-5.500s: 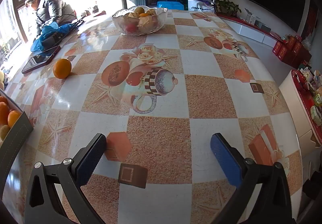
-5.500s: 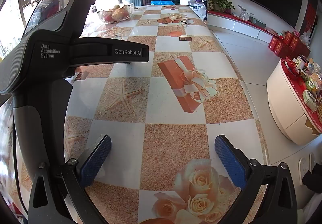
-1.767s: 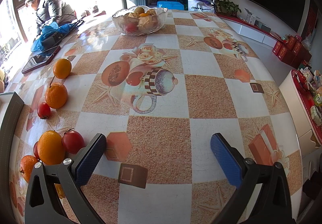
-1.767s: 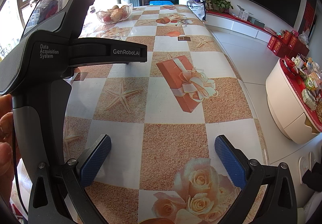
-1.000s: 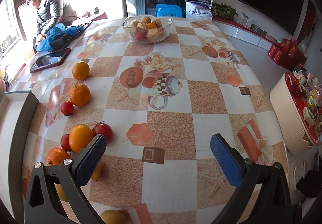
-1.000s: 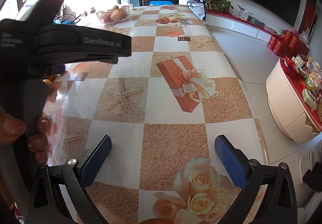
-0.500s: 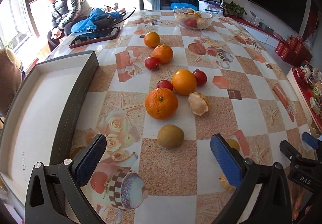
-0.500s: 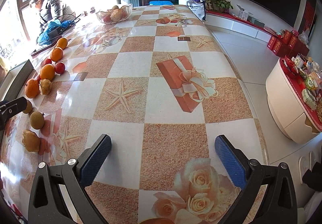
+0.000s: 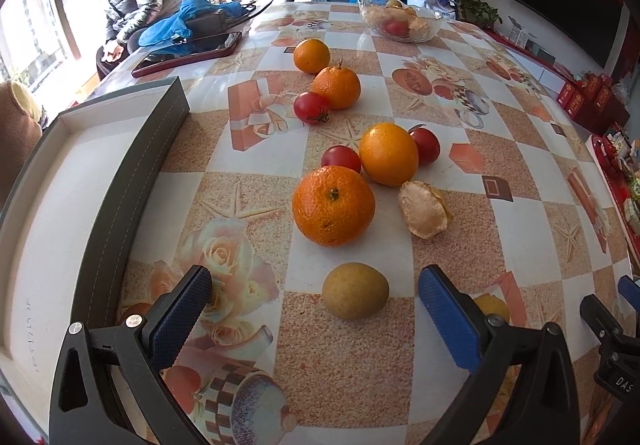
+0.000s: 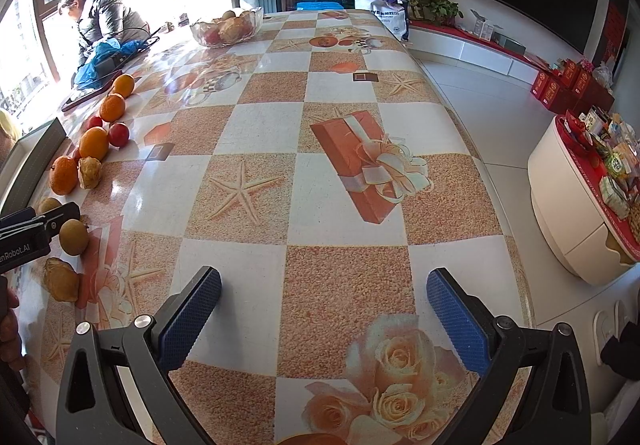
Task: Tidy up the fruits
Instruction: 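Close the left tool on the brown pear while the right tool grasps the tan dried fruit, then carry the pear into the white tray and open the left tool while the right tool carries the tan fruit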
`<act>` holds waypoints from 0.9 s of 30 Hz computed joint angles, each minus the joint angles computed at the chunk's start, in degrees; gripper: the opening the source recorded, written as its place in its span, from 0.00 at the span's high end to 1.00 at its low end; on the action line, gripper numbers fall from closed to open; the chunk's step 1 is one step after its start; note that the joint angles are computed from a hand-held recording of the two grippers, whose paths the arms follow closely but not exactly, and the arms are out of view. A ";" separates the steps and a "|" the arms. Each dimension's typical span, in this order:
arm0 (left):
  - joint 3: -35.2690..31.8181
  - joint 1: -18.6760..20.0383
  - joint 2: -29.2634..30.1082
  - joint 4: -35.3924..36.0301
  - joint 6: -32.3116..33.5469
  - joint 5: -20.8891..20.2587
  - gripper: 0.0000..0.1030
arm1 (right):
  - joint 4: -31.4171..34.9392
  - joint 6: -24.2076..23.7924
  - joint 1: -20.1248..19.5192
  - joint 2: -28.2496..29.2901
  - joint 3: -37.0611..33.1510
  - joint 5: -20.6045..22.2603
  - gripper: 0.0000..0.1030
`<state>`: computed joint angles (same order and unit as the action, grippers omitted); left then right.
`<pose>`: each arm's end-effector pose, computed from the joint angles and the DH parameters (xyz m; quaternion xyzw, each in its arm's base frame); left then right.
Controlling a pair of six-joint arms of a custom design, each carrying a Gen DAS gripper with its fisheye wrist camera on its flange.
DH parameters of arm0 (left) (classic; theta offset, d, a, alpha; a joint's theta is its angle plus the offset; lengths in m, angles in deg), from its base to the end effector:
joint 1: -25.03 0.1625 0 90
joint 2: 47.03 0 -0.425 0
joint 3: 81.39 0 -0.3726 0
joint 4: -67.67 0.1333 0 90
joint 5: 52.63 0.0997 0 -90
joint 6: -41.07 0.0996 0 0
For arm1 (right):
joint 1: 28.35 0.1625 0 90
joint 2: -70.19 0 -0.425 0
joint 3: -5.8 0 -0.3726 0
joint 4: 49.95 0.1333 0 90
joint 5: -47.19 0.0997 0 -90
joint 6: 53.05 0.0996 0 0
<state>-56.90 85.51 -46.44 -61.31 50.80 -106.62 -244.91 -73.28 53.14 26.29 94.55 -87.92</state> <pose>-0.2660 -0.8591 -0.0541 0.2818 0.9018 -0.1661 0.2825 -0.0387 -0.6828 0.2458 -0.1095 -0.8148 0.3657 0.4364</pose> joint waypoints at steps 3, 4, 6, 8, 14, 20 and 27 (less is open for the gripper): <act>1.45 -0.30 -0.80 -1.05 0.63 0.18 0.12 | 0.01 0.01 0.01 0.06 -0.07 -0.01 0.00; 2.76 -0.43 -1.41 -2.30 1.35 -0.03 0.26 | 0.02 0.01 0.00 0.04 -0.05 -0.01 0.00; 4.51 -0.50 -2.49 -3.37 2.37 -0.83 0.53 | 0.03 0.02 0.00 0.05 -0.06 0.01 0.00; 6.23 -0.46 -3.49 -4.23 2.87 -0.70 0.70 | 0.07 0.02 0.02 0.08 -0.11 -0.04 0.00; 20.72 -0.17 -10.35 -15.81 6.35 2.02 0.70 | 3.76 2.70 1.10 -0.50 1.21 0.02 0.00; 27.79 0.45 -14.22 -20.89 6.55 2.49 0.69 | 7.70 1.87 3.60 0.43 2.46 8.62 0.00; 29.05 0.77 -14.98 -21.88 6.73 2.00 0.69 | 12.30 0.46 6.18 5.73 -5.18 7.76 0.02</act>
<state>-27.85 86.28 -61.42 -83.19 57.53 -104.62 -232.62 -72.82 59.32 32.02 89.36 -80.16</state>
